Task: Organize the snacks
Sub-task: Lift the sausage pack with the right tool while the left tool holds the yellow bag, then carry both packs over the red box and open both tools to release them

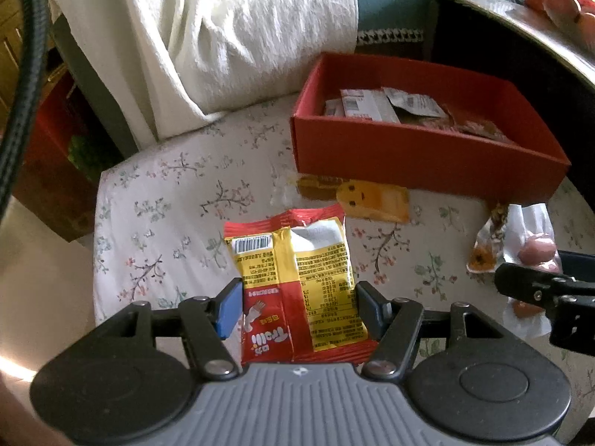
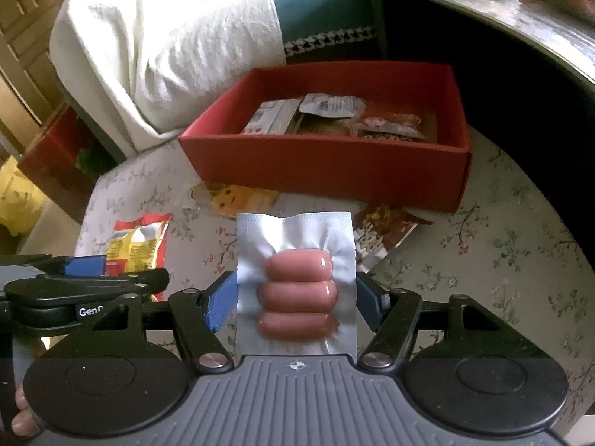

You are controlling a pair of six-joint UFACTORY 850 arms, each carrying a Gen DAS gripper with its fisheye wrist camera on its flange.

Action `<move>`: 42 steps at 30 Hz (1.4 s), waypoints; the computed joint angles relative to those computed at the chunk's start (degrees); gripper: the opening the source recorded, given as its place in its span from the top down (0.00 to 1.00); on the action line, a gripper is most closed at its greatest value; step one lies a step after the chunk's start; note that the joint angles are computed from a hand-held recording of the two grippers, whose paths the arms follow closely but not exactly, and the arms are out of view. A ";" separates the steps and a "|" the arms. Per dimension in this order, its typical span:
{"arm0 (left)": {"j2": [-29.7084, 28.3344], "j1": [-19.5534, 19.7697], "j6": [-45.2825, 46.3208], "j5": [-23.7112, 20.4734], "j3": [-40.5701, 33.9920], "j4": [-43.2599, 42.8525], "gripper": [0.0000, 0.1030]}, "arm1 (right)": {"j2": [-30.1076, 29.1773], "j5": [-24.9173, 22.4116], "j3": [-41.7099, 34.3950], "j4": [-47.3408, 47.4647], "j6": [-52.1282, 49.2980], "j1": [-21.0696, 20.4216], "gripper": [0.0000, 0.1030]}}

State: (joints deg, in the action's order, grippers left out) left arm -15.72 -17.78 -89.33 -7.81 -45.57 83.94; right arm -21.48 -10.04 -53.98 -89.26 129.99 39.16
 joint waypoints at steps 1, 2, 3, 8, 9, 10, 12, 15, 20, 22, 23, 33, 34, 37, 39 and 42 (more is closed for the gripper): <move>-0.04 0.06 -0.09 0.08 -0.12 0.01 0.44 | 0.13 0.02 0.11 -0.70 0.78 -0.11 0.29; -0.04 0.08 -0.77 0.11 -0.21 0.47 0.44 | 0.24 -0.05 0.21 -1.59 1.74 -0.21 0.29; -0.09 0.07 -1.26 0.10 -0.35 0.91 0.44 | 0.36 -0.15 0.29 -2.47 2.67 -0.31 0.29; -0.29 -0.20 -7.75 -1.00 -1.04 7.19 0.44 | 0.87 -0.50 0.54 -6.47 6.70 -0.85 0.28; -0.32 -0.21 -9.09 -1.19 -1.20 8.50 0.44 | 0.98 -0.61 0.59 -7.21 7.46 -0.98 0.28; -0.32 -0.21 -11.13 -1.41 -1.33 10.42 0.44 | 1.09 -0.73 0.68 -8.03 8.28 -1.08 0.28; -0.30 -0.16 -13.40 -1.72 -1.59 12.52 0.44 | 1.27 -0.93 0.80 -9.74 9.96 -1.31 0.28; -0.37 0.06 -15.96 -1.61 -2.11 15.08 0.44 | 1.54 -1.28 0.95 -12.78 13.02 -1.81 0.28; -0.37 0.01 -18.95 -2.35 -2.52 17.71 0.44 | 1.97 -1.97 1.04 -16.71 16.80 -2.65 0.28; -0.48 0.08 -19.59 -2.31 -2.69 18.35 0.44 | 2.14 -2.14 1.12 -17.90 18.12 -2.95 0.28; -0.52 0.06 -20.18 -2.47 -2.80 18.89 0.44 | 2.19 -2.22 1.12 -18.16 18.39 -3.08 0.28; -2.23 0.12 -28.12 -4.34 -4.78 26.34 0.44 | 2.48 -2.79 0.85 -23.15 23.10 -4.46 0.28; -2.40 0.09 -28.68 -4.46 -4.96 26.93 0.44 | 2.47 -2.81 0.73 -23.52 23.31 -4.68 0.28; -3.03 -0.08 -29.19 -4.67 -5.65 27.69 0.44 | 2.38 -2.94 0.24 -24.15 23.37 -5.26 0.28; -3.47 -0.21 -29.54 -4.89 -6.09 28.18 0.44 | 2.16 -3.13 -0.20 -23.91 22.74 -5.60 0.28; -4.16 -0.31 -29.95 -5.08 -6.83 28.63 0.44 | 1.80 -2.92 -0.81 -23.96 22.19 -6.18 0.28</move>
